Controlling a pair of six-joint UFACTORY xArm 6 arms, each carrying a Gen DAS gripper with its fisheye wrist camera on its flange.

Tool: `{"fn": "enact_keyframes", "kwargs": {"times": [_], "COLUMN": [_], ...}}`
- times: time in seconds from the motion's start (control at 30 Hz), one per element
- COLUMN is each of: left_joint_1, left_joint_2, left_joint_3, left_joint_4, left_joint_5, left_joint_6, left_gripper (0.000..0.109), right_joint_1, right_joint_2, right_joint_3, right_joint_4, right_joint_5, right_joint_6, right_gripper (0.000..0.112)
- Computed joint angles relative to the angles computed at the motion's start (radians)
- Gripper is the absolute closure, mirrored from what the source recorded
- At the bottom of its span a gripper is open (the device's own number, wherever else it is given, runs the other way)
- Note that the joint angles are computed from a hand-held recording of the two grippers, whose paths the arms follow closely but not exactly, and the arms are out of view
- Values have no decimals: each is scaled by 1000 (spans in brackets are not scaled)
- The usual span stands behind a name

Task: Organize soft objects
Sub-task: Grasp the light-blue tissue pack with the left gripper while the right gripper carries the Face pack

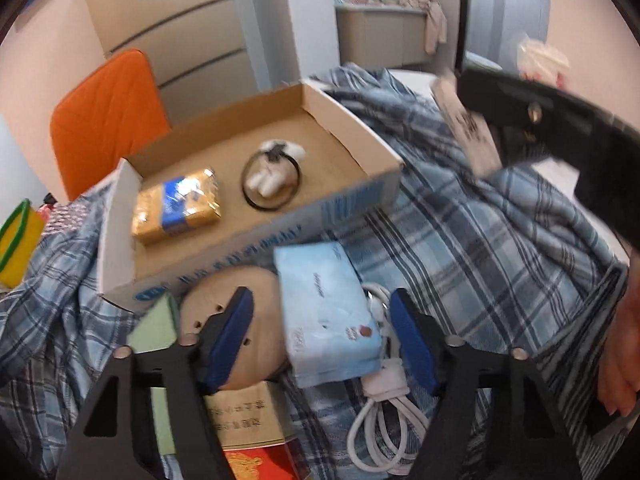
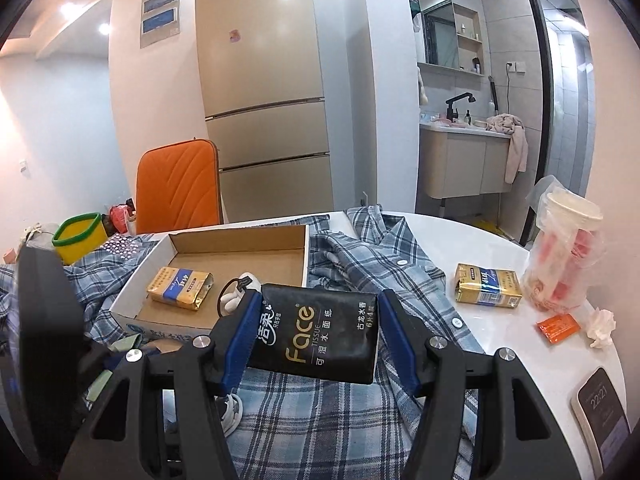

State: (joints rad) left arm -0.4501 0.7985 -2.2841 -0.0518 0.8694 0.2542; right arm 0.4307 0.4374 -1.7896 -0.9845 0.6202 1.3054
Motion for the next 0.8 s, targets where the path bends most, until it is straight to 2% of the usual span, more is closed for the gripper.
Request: {"fn": "enact_keyframes", "kwargs": {"times": [0.13, 0.3, 0.47, 0.6, 0.7, 0.8], "left_joint_1": [-5, 7, 15, 17, 11, -8], "left_joint_2": [-21, -96, -211, -314, -365, -409], "left_joint_3": [38, 157, 338, 510, 615, 690], "left_joint_4": [27, -48, -144, -268, -217, -377], "left_joint_5": [-15, -99, -285, -501, -671, -799], "left_joint_6": [-20, 11, 56, 135, 88, 239], "left_gripper": [64, 69, 69, 69, 69, 69], "right_joint_1": [1, 1, 2, -3, 1, 6], "right_joint_2": [3, 1, -12, -44, -57, -63], "right_joint_3": [-3, 1, 20, 66, 79, 84], "right_joint_4": [1, 1, -44, -166, -248, -308], "right_joint_5": [-1, -5, -36, -109, -139, -150], "right_joint_6": [-6, -7, 23, 116, 170, 210], "right_gripper": [50, 50, 50, 50, 50, 50]}}
